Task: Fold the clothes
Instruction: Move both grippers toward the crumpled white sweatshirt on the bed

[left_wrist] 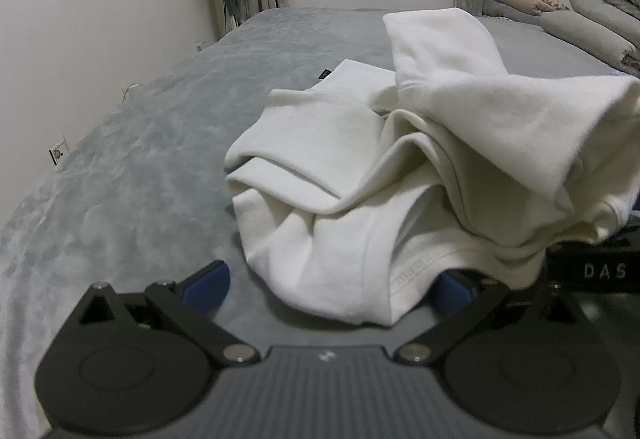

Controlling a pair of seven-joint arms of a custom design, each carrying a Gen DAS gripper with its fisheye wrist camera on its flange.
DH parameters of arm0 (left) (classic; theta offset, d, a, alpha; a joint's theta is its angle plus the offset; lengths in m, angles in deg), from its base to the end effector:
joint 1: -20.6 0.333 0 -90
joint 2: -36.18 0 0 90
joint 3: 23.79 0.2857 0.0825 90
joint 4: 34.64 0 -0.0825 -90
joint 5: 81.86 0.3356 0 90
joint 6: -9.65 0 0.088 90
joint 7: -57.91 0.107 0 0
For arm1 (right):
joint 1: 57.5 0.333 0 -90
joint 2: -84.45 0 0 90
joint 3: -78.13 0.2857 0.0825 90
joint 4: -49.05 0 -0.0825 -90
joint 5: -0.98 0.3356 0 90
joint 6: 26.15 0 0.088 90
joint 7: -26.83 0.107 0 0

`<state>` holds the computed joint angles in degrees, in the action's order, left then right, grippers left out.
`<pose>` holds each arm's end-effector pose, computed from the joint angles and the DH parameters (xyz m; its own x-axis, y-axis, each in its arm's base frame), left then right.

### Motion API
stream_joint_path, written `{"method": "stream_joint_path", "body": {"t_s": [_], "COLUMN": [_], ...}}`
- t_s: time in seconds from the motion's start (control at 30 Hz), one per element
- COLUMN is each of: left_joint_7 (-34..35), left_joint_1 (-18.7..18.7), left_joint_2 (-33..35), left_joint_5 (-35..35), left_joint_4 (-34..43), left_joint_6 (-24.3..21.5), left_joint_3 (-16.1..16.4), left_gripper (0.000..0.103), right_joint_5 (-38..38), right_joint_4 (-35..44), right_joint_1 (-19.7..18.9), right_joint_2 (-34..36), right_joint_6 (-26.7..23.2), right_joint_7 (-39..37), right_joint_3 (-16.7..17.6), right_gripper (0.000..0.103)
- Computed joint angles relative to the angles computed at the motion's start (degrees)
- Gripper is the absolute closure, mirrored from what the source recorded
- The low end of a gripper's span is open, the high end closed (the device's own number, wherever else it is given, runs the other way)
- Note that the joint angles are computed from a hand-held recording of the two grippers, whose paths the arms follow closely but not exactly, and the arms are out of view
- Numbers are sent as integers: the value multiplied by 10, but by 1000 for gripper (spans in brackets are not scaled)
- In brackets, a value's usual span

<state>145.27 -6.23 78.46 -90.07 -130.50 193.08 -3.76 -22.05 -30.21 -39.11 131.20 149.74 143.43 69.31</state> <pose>0.6672 -0.1178 0.3055 -0.0691 -0.9928 -0.0980 -0.6578 0.1192 -0.7437 0.6961 0.1842 0.3320 0.1520 -0.9851 0.0806 -0.6132 -0.1579 -0.7740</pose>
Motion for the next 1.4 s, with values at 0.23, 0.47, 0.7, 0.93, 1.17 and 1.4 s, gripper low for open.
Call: {"method": "stream_joint_path", "body": {"t_s": [0.23, 0.47, 0.7, 0.93, 1.17, 1.4], "left_joint_7": [-3, 0, 10, 41, 74, 91], "left_joint_1": [4, 30, 62, 91, 83, 133], "left_joint_2": [-4, -18, -35, -47, -29, -1], "left_joint_5": [2, 19, 50, 53, 61, 56], "left_joint_4": [-2, 5, -2, -11, 32, 97], "left_joint_6": [-5, -28, -34, -17, -31, -82], "left_joint_3": [-6, -33, -65, -100, -89, -137], "left_gripper": [0, 0, 0, 0, 0, 0], "right_joint_5": [-5, -20, -37, -42, -29, -21], "right_joint_4": [-3, -30, -27, -34, -34, -25], "right_joint_1": [8, 30, 14, 8, 11, 13], "right_joint_2": [-5, -31, -28, -36, -34, -31], "right_joint_6": [-10, -30, -16, -17, -4, 17], "right_joint_7": [7, 36, -4, -51, -60, -78], "right_joint_3": [-6, -23, 3, 19, 16, 19], "right_gripper": [0, 0, 0, 21, 60, 65]}}
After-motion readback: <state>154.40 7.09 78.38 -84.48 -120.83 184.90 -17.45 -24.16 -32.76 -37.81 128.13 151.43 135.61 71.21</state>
